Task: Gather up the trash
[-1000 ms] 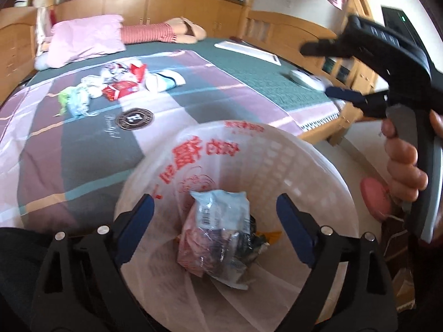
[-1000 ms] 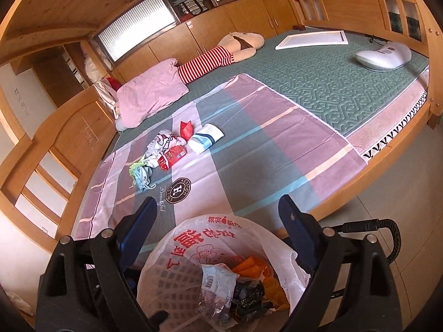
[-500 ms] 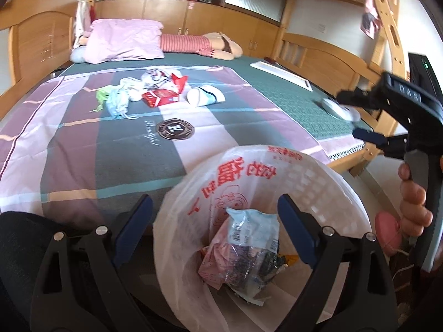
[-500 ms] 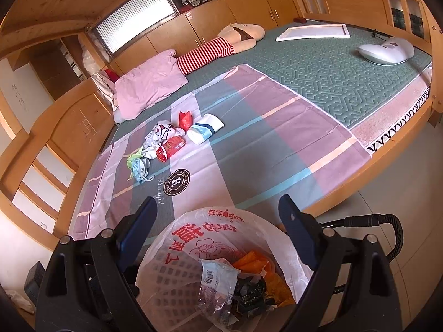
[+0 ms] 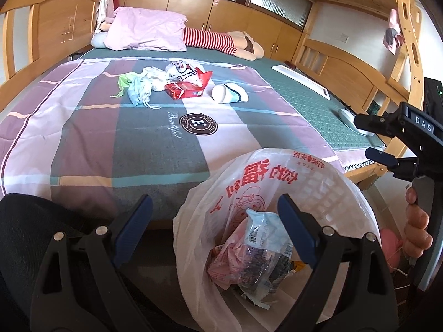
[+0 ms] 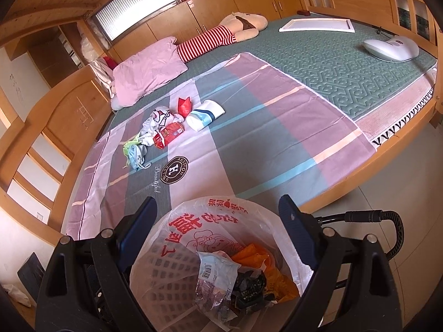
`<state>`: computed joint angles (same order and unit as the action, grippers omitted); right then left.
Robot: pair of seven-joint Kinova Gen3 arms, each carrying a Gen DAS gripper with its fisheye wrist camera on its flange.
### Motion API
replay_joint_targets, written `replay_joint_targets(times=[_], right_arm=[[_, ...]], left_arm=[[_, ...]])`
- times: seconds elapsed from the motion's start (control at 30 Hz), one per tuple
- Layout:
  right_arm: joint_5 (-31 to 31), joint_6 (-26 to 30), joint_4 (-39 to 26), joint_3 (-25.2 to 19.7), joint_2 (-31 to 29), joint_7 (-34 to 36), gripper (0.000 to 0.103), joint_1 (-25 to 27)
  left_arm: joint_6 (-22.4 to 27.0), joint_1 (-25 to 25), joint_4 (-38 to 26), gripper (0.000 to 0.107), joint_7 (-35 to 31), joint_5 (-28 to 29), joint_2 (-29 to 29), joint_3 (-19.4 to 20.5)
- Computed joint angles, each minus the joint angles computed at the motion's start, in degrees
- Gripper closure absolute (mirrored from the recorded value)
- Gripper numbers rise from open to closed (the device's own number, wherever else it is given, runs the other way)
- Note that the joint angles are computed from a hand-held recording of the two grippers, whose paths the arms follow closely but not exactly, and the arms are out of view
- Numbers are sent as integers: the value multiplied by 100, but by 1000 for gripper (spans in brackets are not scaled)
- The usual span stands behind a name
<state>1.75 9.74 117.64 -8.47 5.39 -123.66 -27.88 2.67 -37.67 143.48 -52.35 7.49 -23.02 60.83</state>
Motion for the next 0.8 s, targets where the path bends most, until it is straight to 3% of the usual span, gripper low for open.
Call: replay_joint_targets(times=[0.8], right_arm=[[-48,131,-81,-3,177,-47,15,-44]], left_arm=[[91,-413,51,17,192,64,7,235]])
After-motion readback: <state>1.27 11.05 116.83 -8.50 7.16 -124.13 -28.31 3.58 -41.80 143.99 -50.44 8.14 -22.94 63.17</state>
